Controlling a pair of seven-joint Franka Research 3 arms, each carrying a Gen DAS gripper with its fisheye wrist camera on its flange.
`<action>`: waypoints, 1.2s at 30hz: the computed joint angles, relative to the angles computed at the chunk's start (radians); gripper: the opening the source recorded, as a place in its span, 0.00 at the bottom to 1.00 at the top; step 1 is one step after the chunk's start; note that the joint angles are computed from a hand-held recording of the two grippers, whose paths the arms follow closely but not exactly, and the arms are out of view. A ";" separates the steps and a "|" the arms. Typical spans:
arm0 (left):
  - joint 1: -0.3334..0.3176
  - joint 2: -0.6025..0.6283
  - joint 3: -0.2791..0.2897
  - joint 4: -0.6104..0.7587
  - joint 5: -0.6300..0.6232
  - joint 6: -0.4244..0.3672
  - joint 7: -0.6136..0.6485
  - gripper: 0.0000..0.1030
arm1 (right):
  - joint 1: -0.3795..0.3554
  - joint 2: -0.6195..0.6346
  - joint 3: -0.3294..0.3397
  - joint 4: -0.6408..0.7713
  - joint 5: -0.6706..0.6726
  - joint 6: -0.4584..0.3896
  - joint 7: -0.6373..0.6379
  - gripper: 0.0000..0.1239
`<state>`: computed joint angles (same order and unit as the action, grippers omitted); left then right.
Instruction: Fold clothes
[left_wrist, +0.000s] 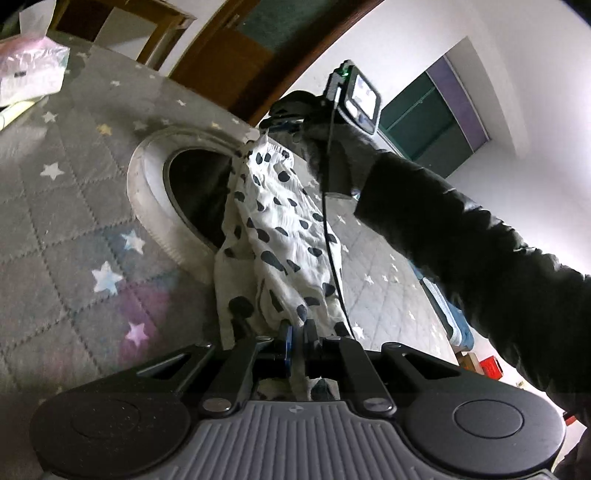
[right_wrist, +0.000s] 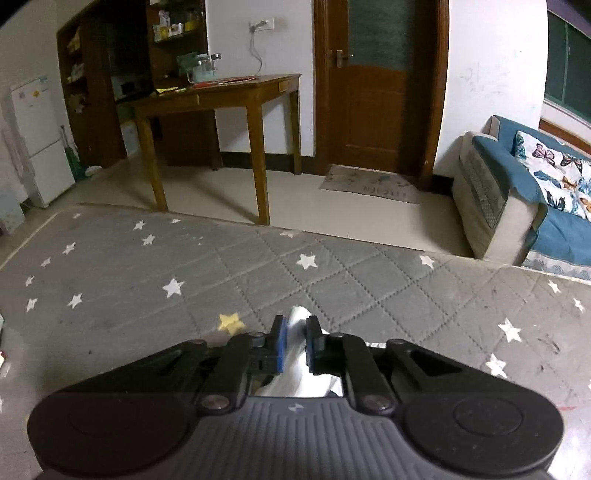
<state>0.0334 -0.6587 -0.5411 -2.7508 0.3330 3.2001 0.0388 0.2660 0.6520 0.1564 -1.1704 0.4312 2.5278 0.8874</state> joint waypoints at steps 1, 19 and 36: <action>-0.004 0.003 0.004 -0.001 0.001 0.004 0.002 0.06 | -0.010 -0.001 0.005 0.011 0.002 -0.038 -0.009 0.10; -0.022 -0.103 0.024 -0.006 0.067 -0.147 -0.013 0.09 | -0.158 -0.245 -0.030 -0.269 0.173 -0.285 -0.405 0.13; 0.161 0.261 -0.055 0.324 0.255 -0.149 0.046 0.09 | -0.324 -0.309 -0.106 -0.389 0.345 -0.455 -0.609 0.13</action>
